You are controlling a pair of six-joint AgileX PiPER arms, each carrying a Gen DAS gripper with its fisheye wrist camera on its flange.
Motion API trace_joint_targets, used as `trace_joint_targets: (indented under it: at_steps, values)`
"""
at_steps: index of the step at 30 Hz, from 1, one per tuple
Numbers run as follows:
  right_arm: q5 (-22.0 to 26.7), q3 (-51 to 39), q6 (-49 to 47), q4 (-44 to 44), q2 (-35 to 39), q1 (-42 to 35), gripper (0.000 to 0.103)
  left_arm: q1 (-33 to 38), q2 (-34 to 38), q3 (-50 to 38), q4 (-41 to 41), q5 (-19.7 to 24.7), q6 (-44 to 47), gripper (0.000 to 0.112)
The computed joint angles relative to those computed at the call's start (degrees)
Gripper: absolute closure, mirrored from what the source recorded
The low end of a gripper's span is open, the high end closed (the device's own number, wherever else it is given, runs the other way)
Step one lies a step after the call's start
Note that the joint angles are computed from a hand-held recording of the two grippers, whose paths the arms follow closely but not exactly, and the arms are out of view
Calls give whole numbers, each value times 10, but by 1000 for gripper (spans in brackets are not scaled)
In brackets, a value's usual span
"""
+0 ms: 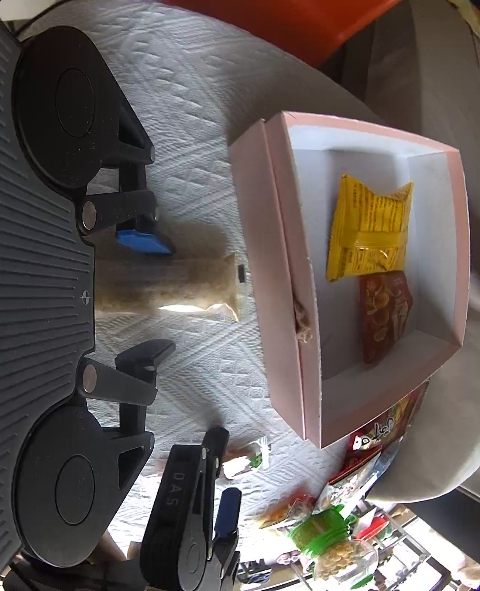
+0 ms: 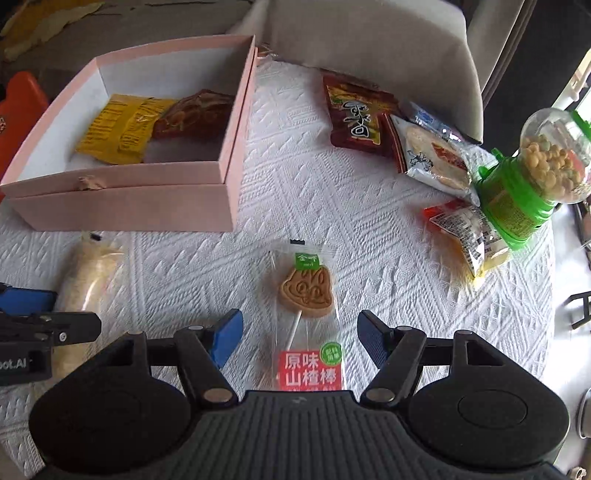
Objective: Organize snacks
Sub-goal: 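Hold the rice bar in the left tool while the right tool approaches the cookie lollipop, then release the rice bar into the pink box with the left tool while the right tool carries the lollipop there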
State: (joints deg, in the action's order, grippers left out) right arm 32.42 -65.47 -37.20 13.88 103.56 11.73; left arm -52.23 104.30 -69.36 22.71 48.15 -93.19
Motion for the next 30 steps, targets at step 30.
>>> trace_joint_targets:
  at_steps: [30]
  values:
    - [323, -461, 106, 131, 116, 32, 36, 154, -191, 33, 84, 0, 59, 76]
